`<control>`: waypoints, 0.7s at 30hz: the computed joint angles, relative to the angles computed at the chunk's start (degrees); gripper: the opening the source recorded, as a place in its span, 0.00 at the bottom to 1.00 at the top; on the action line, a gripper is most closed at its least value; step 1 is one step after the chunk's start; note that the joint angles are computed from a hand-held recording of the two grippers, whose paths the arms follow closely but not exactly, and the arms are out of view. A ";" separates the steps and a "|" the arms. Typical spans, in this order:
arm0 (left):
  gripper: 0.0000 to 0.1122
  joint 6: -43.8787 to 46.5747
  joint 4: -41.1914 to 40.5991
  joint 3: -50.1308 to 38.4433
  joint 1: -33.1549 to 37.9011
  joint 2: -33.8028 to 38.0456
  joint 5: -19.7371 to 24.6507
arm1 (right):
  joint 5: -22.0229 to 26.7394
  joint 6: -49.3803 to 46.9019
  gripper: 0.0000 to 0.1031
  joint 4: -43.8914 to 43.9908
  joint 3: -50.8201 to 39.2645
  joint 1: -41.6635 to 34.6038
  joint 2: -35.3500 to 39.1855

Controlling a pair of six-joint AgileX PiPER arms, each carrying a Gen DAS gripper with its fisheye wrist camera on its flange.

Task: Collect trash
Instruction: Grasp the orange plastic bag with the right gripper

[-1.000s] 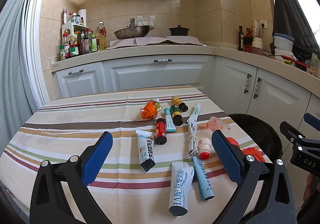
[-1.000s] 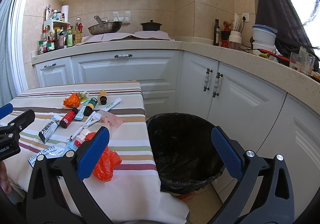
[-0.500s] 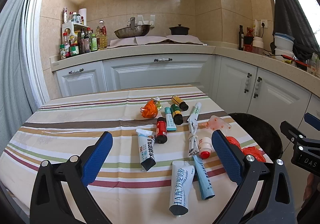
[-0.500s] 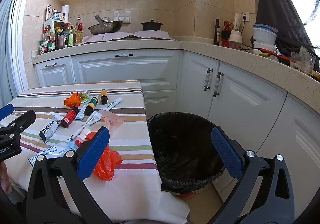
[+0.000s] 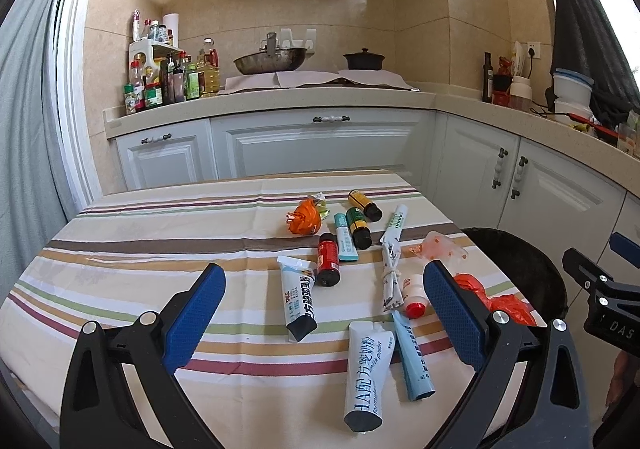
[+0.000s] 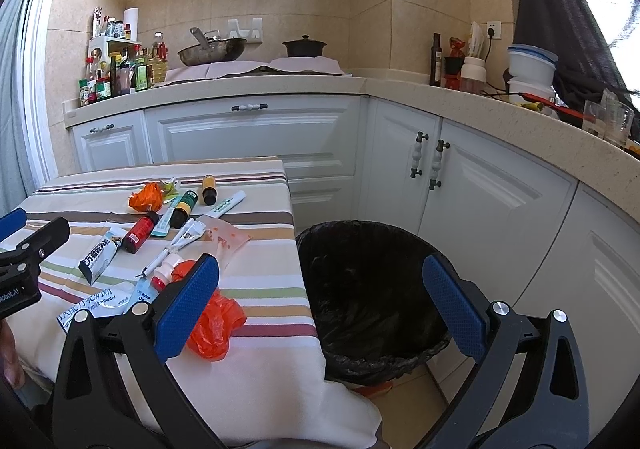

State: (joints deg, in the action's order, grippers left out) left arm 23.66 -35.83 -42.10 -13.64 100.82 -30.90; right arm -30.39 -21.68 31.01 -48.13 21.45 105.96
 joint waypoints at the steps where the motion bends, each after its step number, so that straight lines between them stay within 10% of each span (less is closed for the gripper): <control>1: 0.86 0.22 -0.10 -0.25 0.14 0.07 0.49 | 0.15 -0.11 0.97 0.10 -0.02 0.09 -0.03; 17: 0.85 1.63 0.24 -0.21 4.15 0.35 4.84 | 6.16 -1.81 0.96 -0.13 -5.11 2.47 2.66; 21: 0.61 2.61 0.13 -0.23 5.45 1.00 5.56 | 8.02 -2.00 0.95 -1.04 -7.23 3.43 4.37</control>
